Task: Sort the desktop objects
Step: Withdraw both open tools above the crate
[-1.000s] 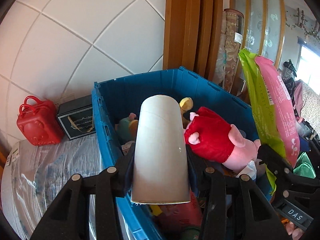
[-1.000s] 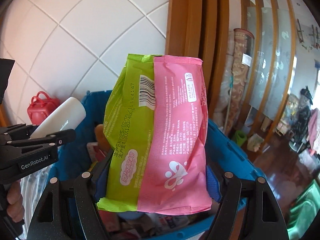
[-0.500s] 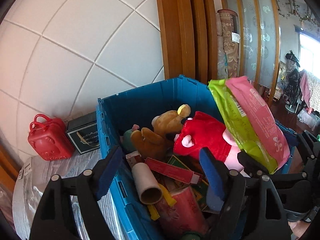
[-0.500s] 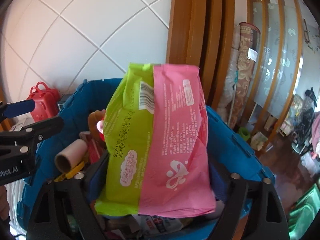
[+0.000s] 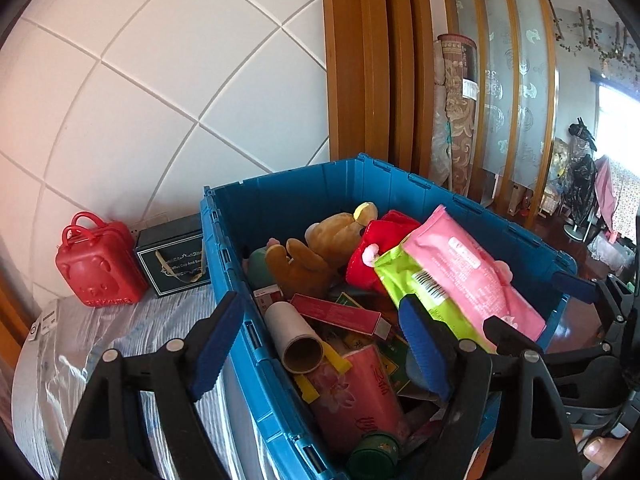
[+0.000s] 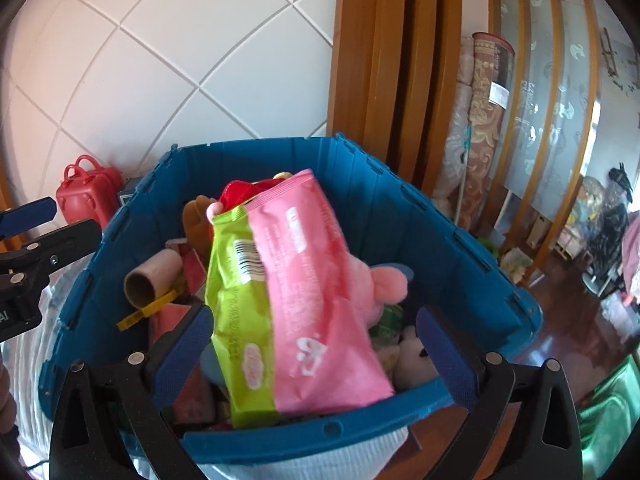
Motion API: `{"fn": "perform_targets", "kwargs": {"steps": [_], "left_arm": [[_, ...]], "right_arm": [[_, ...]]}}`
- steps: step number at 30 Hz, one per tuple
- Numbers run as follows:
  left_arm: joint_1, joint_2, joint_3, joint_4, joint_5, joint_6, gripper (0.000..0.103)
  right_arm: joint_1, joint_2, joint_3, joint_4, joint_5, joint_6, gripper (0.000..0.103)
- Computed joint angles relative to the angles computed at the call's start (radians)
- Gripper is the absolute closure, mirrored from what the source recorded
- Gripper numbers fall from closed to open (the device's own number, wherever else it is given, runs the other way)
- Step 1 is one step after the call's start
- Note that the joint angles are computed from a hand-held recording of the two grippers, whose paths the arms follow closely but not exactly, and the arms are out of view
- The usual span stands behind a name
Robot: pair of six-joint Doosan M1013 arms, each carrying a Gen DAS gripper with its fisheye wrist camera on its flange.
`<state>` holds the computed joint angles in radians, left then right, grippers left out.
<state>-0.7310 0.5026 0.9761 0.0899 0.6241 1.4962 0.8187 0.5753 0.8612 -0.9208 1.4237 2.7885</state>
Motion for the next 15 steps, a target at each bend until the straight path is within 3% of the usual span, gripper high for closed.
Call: {"fn": "perform_targets", "kwargs": {"steps": [3, 5, 6, 8, 12, 15], "left_arm": [[-0.001, -0.042, 0.073, 0.023, -0.106, -0.041, 0.020], [-0.003, -0.057, 0.102, 0.048, -0.165, -0.089, 0.003], [-0.004, -0.061, 0.111, 0.074, -0.186, -0.121, 0.000], [-0.011, -0.057, 0.104, 0.129, -0.172, -0.165, 0.000], [-0.008, -0.041, 0.068, 0.033, -0.079, -0.068, 0.000], [-0.010, -0.038, 0.064, 0.045, -0.042, -0.083, 0.000]], "right_arm": [[0.010, -0.007, 0.009, -0.015, 0.000, 0.029, 0.000], [0.014, -0.009, 0.012, -0.020, 0.003, 0.046, 0.000], [0.016, -0.010, 0.012, -0.023, 0.004, 0.052, 0.000], [0.018, -0.013, 0.014, -0.032, 0.009, 0.071, 0.000], [0.020, -0.012, 0.005, -0.028, 0.029, 0.085, 0.000], [0.024, -0.008, -0.003, -0.034, 0.044, 0.083, 0.000]]}}
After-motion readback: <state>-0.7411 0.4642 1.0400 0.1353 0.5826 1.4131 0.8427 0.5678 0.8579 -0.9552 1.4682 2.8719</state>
